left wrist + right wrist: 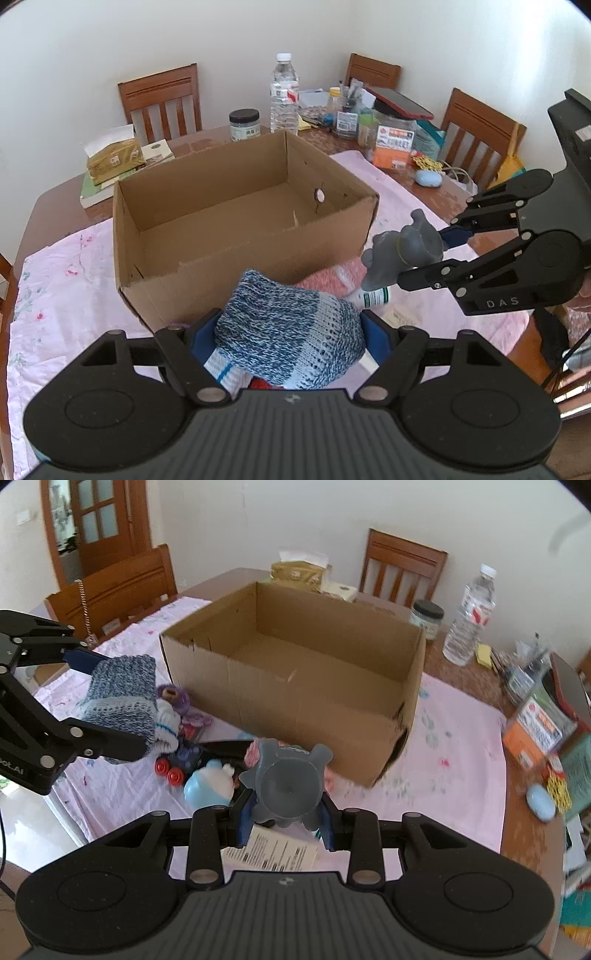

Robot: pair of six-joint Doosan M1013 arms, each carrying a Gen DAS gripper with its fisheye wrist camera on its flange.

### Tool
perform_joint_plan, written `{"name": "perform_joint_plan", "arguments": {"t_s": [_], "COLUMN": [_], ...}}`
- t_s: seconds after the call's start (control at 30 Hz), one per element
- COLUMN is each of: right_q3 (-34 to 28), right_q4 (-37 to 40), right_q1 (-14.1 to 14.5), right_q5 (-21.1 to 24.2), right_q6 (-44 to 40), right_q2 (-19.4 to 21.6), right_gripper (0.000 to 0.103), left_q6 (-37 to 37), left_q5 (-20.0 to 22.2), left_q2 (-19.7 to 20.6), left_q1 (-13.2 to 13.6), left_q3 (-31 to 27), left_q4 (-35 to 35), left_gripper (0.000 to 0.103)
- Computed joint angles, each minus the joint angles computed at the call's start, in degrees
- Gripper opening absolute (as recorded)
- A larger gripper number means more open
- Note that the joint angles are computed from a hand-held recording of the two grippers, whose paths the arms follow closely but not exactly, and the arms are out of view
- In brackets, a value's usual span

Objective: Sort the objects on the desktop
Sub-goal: 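Carry the sock in the left tool while the right tool carries the grey toy over the box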

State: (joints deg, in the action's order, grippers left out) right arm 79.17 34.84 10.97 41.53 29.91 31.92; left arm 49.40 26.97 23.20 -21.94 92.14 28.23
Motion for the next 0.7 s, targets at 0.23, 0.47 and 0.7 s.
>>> {"name": "perform_joint_plan", "arguments": {"t_s": [0.23,0.47,0.7], "right_q3": [-4.49,-6.94,-7.54], "right_q4": [5.15,7.21,7.99], "right_q1": [-1.39,-2.12,-1.93], "right_q5": [3.75,5.49,4.1], "right_q6": [-7.69,-10.3,-9.55], "right_q2": [2.09,3.25,3.43], "right_gripper": [0.04,0.04,0.04], "left_q6": [-4.2,-3.22,-0.62], "left_q5": [2.32,2.58,2.23], "left_q2": [1.62,2.77,3.97], "left_q1": [-0.72,-0.45,0.46], "left_q3": [-3.54,-5.96,-8.05], "left_q4": [3.58,4.02,3.75], "left_gripper": [0.079,0.079,0.079]}}
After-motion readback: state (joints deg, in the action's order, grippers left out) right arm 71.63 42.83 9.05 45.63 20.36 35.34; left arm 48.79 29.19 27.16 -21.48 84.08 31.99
